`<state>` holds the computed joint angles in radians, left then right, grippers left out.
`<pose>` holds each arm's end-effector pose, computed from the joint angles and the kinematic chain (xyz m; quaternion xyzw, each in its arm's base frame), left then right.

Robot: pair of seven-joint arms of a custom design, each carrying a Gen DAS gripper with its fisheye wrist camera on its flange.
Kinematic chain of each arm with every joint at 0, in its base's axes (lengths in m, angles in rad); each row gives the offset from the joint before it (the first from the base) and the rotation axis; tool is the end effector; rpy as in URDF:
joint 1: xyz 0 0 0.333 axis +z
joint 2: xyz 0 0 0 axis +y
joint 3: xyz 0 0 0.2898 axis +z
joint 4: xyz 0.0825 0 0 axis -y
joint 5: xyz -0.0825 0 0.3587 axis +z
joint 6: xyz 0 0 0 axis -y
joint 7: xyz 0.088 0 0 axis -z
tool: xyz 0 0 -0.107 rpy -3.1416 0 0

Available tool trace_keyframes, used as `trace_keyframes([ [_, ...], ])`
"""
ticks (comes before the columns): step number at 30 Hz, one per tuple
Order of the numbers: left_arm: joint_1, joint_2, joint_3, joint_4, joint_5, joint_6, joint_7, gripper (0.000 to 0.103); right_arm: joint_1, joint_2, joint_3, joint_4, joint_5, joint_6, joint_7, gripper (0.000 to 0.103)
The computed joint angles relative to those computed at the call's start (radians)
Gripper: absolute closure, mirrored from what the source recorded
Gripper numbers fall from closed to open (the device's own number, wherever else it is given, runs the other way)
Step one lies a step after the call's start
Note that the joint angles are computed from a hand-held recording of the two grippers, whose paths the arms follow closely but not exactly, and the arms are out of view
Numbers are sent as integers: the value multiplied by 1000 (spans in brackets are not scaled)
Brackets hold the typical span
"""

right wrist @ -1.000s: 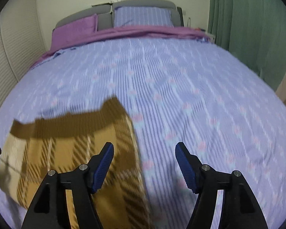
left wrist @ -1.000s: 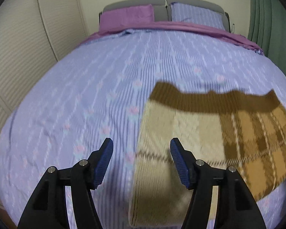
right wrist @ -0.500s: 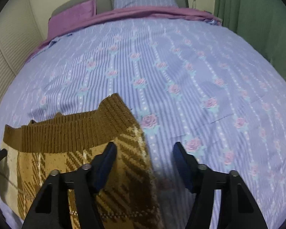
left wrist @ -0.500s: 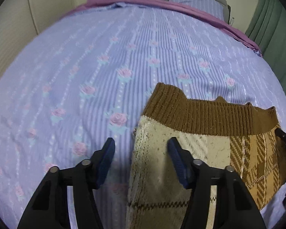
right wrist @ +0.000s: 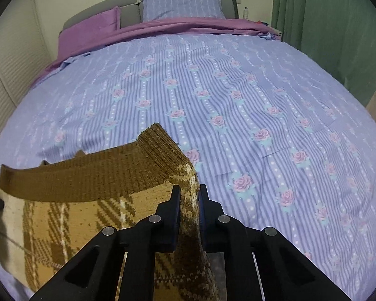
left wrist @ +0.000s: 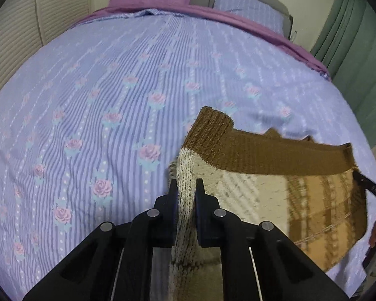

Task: Fold small clothes

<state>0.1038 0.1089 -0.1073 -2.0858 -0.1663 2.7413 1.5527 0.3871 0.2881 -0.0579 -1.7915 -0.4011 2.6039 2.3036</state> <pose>0.5833 0.0059 0.4237 -0.7300 0.6257 -0.2323 0.1471 0.6055 0.2188 0.4349 -0.6392 0.7104 -0.2093 0.2072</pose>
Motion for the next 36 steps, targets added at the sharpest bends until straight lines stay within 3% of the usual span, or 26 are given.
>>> trace_keyframes([
  [2,1,10,1,-8,-3,15,-7,83,7,7,-5,10,-16,-24,6,91],
  [4,-13,11,18,-14,75,28,-88,65,25,24,-13,36,-59,-65,15,90],
  [5,-28,6,41,-15,187,20,-166,50,33,27,-18,43,-84,-80,26,84],
  [6,-36,-2,53,-17,271,15,-216,43,46,27,-24,51,-116,-105,43,70],
  [9,-27,-69,52,-56,368,22,-220,39,64,-7,-28,38,-204,-145,103,44],
  [12,-15,-195,50,-146,551,52,-337,30,53,-95,-6,-32,-254,-114,171,42],
  [15,-6,-311,54,-224,567,39,-333,27,42,-188,35,-99,-323,-93,229,35],
  [21,-205,-517,265,-439,2,16,14,29,18,-314,153,-222,-345,2,190,34],
  [24,-270,-574,302,-551,-167,76,74,36,17,-331,197,-270,-355,60,214,34],
  [28,-379,-568,368,-613,-351,122,163,42,24,-327,228,-305,-372,94,251,34],
  [31,-500,-544,465,-620,-565,156,268,42,25,-316,228,-328,-380,136,268,34],
  [33,-599,-523,559,-594,-759,157,379,42,25,-314,226,-342,-391,150,307,34],
  [36,-690,-477,648,-544,-1009,138,538,42,24,-305,219,-351,-383,168,334,34],
])
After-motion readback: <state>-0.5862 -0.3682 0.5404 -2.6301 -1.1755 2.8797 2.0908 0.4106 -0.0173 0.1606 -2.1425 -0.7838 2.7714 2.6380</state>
